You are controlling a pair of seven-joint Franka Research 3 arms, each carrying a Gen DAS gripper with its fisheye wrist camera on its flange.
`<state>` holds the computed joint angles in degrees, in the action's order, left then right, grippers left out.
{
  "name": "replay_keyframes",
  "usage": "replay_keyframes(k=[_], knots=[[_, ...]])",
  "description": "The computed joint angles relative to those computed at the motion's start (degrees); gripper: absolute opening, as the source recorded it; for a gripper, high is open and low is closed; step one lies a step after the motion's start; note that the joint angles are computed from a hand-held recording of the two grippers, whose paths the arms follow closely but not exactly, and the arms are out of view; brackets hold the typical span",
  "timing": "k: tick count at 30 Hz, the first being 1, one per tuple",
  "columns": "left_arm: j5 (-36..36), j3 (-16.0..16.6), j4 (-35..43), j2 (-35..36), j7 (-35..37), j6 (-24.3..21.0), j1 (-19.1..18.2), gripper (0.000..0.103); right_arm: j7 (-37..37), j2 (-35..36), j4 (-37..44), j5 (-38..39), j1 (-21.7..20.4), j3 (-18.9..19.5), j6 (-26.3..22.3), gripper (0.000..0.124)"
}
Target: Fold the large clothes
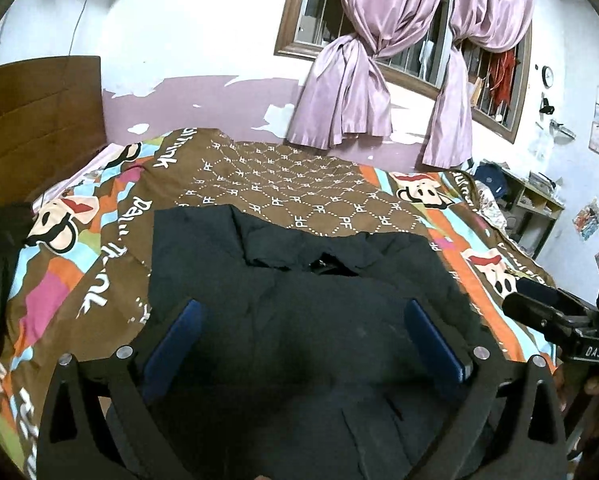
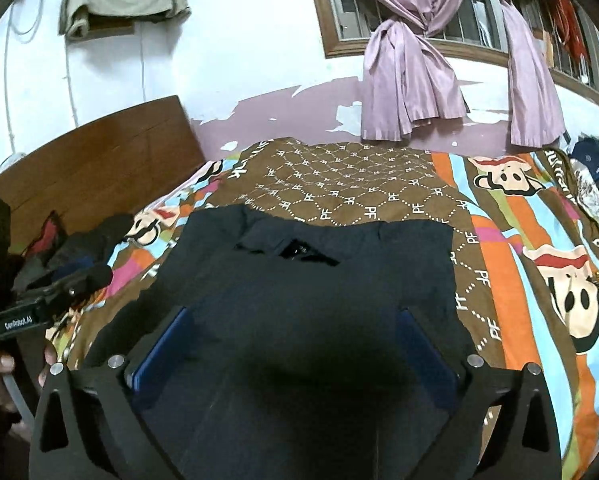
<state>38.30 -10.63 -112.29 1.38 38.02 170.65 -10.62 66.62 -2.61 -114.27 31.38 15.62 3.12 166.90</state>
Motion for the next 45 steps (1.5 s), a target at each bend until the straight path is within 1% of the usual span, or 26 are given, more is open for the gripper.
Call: replay_keyframes(k=[3,6,10,12,13,14,15,16,17,19,22,25,28,30,32,34,35,39,40,42,45], knots=[[-0.8,-0.56,-4.51,-4.23,-0.23,0.5,0.01,0.101,-0.39,-4.06,-4.62,-0.05,0.47,0.16,0.82,0.103],[0.66,-1.97,-9.1,-8.61,-2.32,1.12,0.93,0.101,-1.44,-8.35,-9.6,1.7,1.95,-0.43,2.48,0.103],[1.87,-4.61,-14.39,-14.32,-4.44,0.73,2.73,0.101,-2.26,-13.46,-15.24,3.63,4.01,-1.67,2.63,0.103],[0.28,-4.94,-17.0,-17.06,-3.73,0.51,2.39,0.101,-2.28,-15.34,-17.15,3.68,4.62,-2.04,1.91,0.103],[-1.15,-4.72,-18.36,-18.28,-2.91,0.86,1.81,0.101,-2.75,-16.16,-18.01,3.88,5.1,-2.48,1.48,0.103],[-3.72,-3.58,-19.9,-19.38,-0.91,1.68,0.16,0.101,-3.55,-17.32,-19.21,4.03,5.63,-2.93,0.83,0.103],[-6.36,-2.15,-21.16,-20.08,1.63,2.59,-1.63,0.101,-3.98,-18.03,-19.95,3.87,5.84,-3.11,0.31,0.103],[-9.84,-0.04,-22.89,-21.24,4.91,3.45,-4.63,0.101,-4.46,-18.93,-20.87,3.41,5.9,-3.17,-0.48,0.103],[-11.65,0.52,-24.15,-22.39,6.47,3.56,-5.88,0.101,-4.71,-19.56,-21.57,3.11,5.94,-3.17,-0.96,0.103],[-13.63,0.23,-26.05,-24.56,8.36,3.27,-6.52,0.101,-5.98,-21.19,-23.34,2.6,6.29,-3.56,-2.81,0.103],[-14.87,-2.09,-29.18,-28.36,9.9,1.9,-5.68,0.101,-8.07,-23.13,-25.65,3.09,7.1,-4.52,-5.41,0.103],[-15.55,-3.78,-31.86,-31.28,11.11,0.11,-5.34,0.101,-8.96,-24.66,-27.81,2.66,6.77,-4.15,-7.66,0.103],[-16.58,-4.71,-34.59,-33.32,11.04,-0.81,-5.65,0.101,-10.06,-26.23,-29.98,1.88,6.4,-3.93,-9.72,0.103],[-17.5,-4.51,-36.45,-34.32,11.23,-1.15,-6.52,0.101,-10.45,-27.09,-31.23,1.06,5.96,-3.6,-11.15,0.103],[-18.74,-4.25,-37.63,-35.01,11.56,-2.76,-7.98,0.101,-10.57,-27.88,-32.45,-0.53,5.1,-2.96,-12.73,0.103],[-21.2,-2.09,-39.14,-35.62,13.21,-3.56,-11.39,0.101,-10.47,-28.49,-33.61,-1.86,4.43,-2.45,-13.73,0.103],[-22.31,-1.67,-39.85,-36.03,13.72,-4.13,-12.65,0.101,-10.34,-28.72,-34.07,-2.42,4.11,-2.31,-14.23,0.103],[-23.95,-3.08,-41.85,-38.3,13.11,-7.58,-12.74,0.101,-10.0,-29.22,-35.38,-3.76,3.29,-2.38,-15.99,0.103],[-24.68,-3.11,-42.69,-39.02,12.33,-8.16,-12.83,0.101,-9.82,-29.39,-35.71,-4.22,3.01,-2.16,-16.23,0.103],[-26.41,-2.02,-44.06,-40.1,11.69,-9.32,-13.47,0.101,-9.51,-29.51,-36.41,-5.93,2.13,-1.44,-16.37,0.103],[-27.32,-2.73,-44.57,-41.28,9.79,-13.27,-12.53,0.101,-9.11,-29.45,-37.16,-8.01,1.53,-0.71,-16.48,0.103]])
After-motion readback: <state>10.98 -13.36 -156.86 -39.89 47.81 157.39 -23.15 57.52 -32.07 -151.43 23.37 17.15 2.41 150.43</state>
